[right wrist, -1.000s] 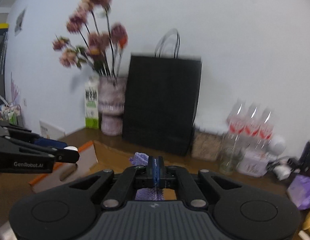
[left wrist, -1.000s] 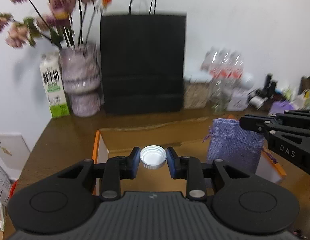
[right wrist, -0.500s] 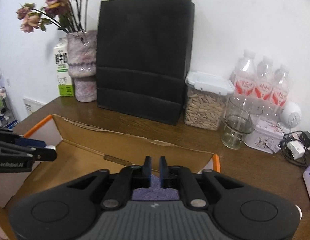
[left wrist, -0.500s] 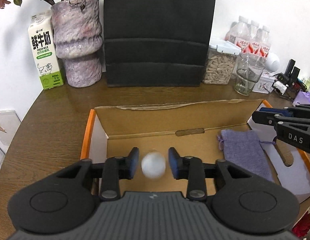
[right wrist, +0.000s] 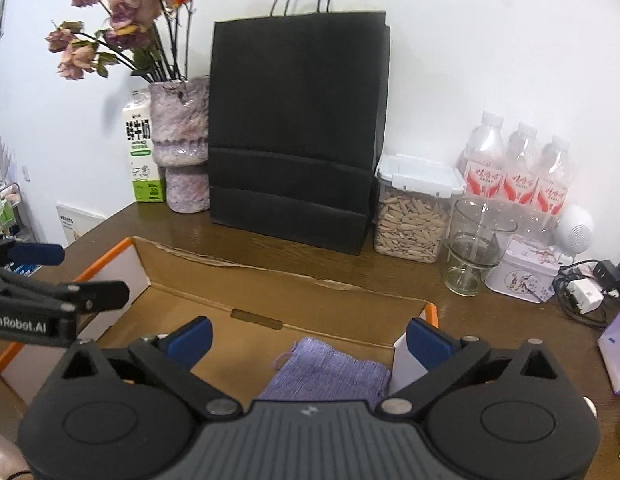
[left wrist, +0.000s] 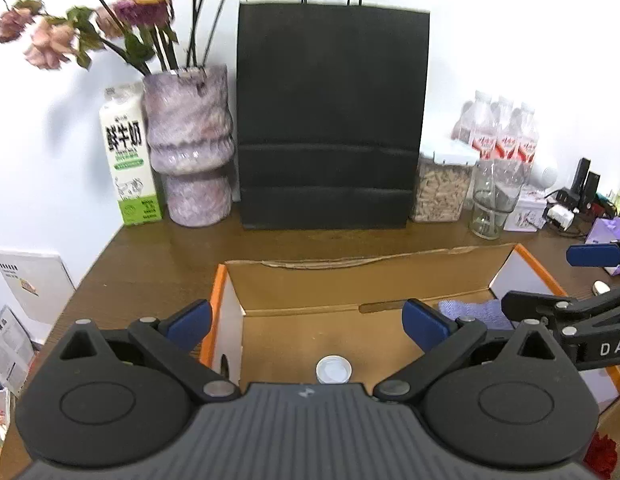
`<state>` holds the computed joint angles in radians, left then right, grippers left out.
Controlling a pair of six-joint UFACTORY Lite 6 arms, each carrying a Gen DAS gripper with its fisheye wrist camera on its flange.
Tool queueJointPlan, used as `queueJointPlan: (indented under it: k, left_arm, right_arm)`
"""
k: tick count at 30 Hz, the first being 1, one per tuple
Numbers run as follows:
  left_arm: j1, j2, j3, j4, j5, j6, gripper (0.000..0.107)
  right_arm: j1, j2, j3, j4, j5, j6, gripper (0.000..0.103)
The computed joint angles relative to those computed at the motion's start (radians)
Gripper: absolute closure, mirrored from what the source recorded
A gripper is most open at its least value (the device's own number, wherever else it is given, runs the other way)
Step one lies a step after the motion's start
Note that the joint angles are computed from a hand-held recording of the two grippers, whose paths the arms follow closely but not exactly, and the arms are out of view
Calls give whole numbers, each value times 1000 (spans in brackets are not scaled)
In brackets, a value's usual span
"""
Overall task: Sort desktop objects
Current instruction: 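Carry the cap with the left gripper into the box while the right gripper drops the pouch there, then move the right gripper to the small orange toy and grasp it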
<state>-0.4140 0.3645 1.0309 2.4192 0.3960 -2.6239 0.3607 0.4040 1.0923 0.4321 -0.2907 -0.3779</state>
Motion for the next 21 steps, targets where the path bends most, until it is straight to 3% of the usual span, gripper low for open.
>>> queueJointPlan:
  k: [10,21]
  left_arm:
    - [-73,-270,-286,-33,95,-34,4]
    - [-303,-645,-627,-290,233,75,4]
  right_arm:
    - [110,-302,-304,170,-81,-130,0]
    - [317,-778,-724,514,-162,-361,0]
